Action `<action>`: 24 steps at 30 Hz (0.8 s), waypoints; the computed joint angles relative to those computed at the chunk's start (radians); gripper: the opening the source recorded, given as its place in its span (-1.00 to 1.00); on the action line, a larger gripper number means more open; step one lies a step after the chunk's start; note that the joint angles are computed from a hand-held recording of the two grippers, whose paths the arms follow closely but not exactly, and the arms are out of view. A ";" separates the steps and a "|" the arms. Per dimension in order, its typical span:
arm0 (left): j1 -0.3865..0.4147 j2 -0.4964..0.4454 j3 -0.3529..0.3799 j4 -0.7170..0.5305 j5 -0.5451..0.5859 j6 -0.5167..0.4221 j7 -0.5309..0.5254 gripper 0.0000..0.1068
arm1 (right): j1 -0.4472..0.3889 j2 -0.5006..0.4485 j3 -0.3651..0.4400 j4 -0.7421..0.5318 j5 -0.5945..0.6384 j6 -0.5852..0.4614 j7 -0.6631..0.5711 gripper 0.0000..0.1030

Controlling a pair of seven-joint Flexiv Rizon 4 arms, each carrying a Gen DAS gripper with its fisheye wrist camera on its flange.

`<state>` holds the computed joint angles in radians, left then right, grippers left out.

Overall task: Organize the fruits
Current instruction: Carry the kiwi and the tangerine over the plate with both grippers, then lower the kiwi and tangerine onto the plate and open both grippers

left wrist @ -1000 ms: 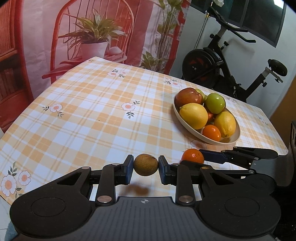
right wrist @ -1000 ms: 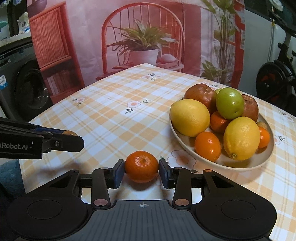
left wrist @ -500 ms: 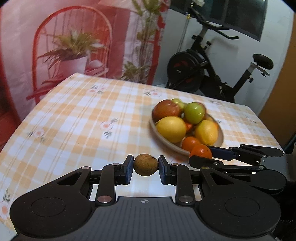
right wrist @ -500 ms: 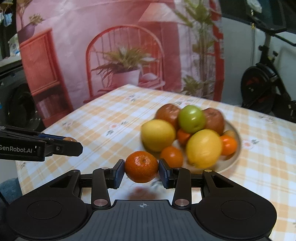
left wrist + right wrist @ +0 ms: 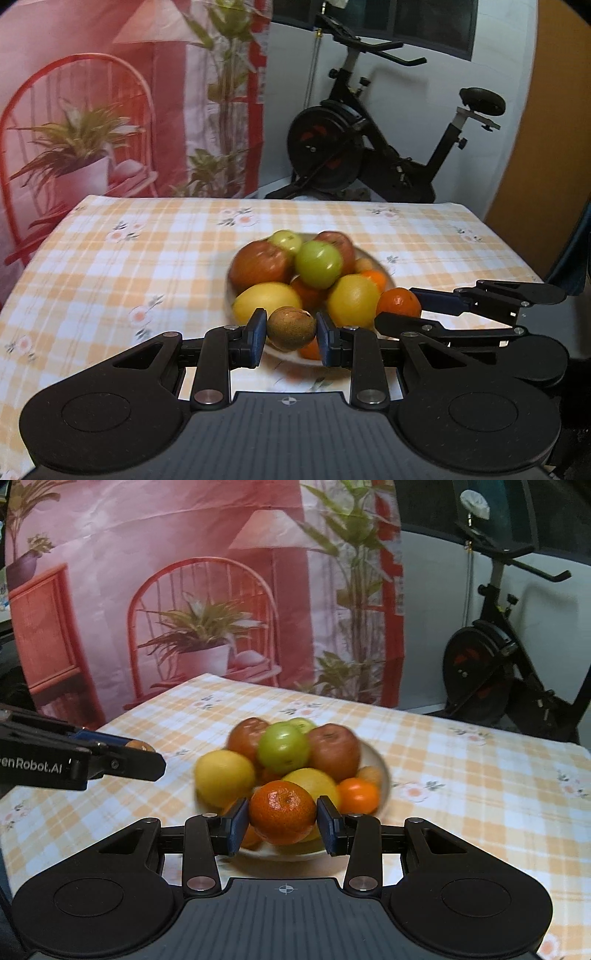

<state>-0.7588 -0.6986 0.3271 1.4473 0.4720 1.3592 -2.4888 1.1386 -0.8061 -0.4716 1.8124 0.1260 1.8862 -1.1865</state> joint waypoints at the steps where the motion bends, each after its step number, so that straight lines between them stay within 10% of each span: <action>1: 0.012 -0.010 -0.013 -0.014 -0.007 -0.002 0.013 -0.43 | -0.004 -0.001 -0.004 0.000 -0.001 0.001 -0.002 -0.29; 24: 0.088 -0.151 -0.094 -0.181 -0.165 -0.050 0.232 -0.43 | -0.150 -0.086 0.047 -0.117 -0.055 0.000 -0.010 -0.29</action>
<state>-0.6705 -0.8497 0.2330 1.2664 0.3066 1.3093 -2.2564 0.9883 -0.8919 -0.4246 1.6950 0.0713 1.8865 -1.1964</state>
